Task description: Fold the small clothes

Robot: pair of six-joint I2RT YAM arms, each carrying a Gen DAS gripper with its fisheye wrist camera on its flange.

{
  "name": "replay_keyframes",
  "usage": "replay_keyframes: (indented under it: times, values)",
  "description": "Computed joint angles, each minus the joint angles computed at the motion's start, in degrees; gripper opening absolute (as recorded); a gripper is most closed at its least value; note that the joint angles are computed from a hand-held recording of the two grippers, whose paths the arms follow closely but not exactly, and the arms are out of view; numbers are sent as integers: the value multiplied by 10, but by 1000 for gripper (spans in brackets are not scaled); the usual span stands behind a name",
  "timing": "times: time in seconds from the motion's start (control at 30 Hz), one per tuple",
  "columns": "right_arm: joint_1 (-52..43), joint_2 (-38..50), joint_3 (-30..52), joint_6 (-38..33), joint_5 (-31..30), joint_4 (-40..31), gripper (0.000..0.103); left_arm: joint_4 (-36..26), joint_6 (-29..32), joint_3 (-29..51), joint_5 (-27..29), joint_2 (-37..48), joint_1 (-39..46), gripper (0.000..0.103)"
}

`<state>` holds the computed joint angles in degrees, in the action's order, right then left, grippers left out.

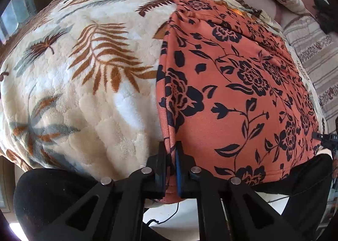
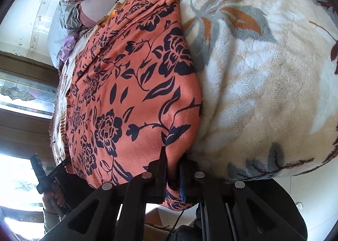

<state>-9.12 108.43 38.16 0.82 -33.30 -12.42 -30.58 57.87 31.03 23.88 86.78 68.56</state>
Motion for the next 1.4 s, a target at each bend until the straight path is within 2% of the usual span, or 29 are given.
replay_keyframes:
  times: [0.1, 0.2, 0.3, 0.33, 0.43, 0.5, 0.53, 0.57, 0.6, 0.63, 0.67, 0.7, 0.73, 0.77, 0.8, 0.87, 0.9, 0.97, 1.0, 1.03, 1.07, 1.1, 1.13, 1.17, 1.23, 1.4]
  values:
    - [-11, -17, 1, -1, -28, -15, 9, -69, -5, 41, 37, -28, -9, 5]
    - [-33, -53, 21, 15, -83, -37, 9, -184, -32, 144, 105, -38, -28, 5]
    - [-31, -51, 111, 37, -120, -61, 9, -197, -122, 246, 162, -31, -111, 5]
    - [-28, -36, 158, 52, -133, -63, 9, -190, -150, 278, 175, -16, -135, 5]
    - [-18, 29, 300, 114, -138, -30, 9, -70, -307, 374, 171, 52, -246, 6]
    - [-9, 125, 444, 163, -130, -32, 12, 17, -407, 434, 127, 130, -309, 11]
    - [-3, 177, 516, 171, -120, -56, 13, 61, -457, 466, 98, 183, -336, 16]
    - [9, 244, 588, 180, -85, -55, 28, 93, -486, 499, 59, 242, -361, 47]
    - [17, 305, 660, 175, -60, -85, 65, 104, -494, 541, 21, 304, -383, 74]
    - [25, 357, 720, 171, -37, -113, 82, 96, -489, 587, -16, 371, -395, 75]
    - [31, 396, 750, 181, 6, -118, 84, 66, -485, 632, -48, 418, -399, 74]
    - [30, 413, 752, 199, 26, -116, 84, 55, -490, 652, -79, 446, -398, 67]
    - [24, 410, 726, 209, 7, -93, 83, 53, -492, 643, -64, 446, -381, 65]
    - [19, 389, 670, 206, -15, -48, 83, 89, -506, 606, -40, 428, -365, 66]
    - [21, 356, 604, 192, -6, -1, 83, 127, -511, 553, -16, 396, -344, 67]
    - [29, 308, 525, 154, 22, 32, 83, 132, -486, 500, 27, 355, -320, 67]
    - [35, 300, 511, 140, 23, 31, 83, 139, -473, 470, 41, 339, -318, 69]
    - [57, 322, 552, 98, 41, -28, 82, 132, -441, 443, 32, 335, -340, 77]
    - [74, 348, 597, 79, 65, -72, 70, 115, -413, 442, 24, 348, -361, 77]
    - [96, 368, 632, 65, 107, -103, 63, 97, -388, 453, 5, 368, -386, 73]
    - [110, 375, 651, 58, 135, -118, 51, 120, -393, 438, -25, 368, -408, 62]
    - [118, 379, 675, 57, 139, -148, 26, 131, -400, 435, -35, 362, -418, 22]
    - [122, 370, 678, 63, 136, -161, 26, 95, -419, 462, -50, 359, -426, 14]
    - [131, 342, 662, 58, 157, -161, 25, 65, -439, 484, -45, 354, -424, 13]
    - [134, 276, 617, 50, 156, -155, 24, 58, -444, 470, -21, 296, -412, 13]
    - [120, 72, 427, 44, 133, -120, 24, 10, -373, 353, 52, 107, -341, 14]
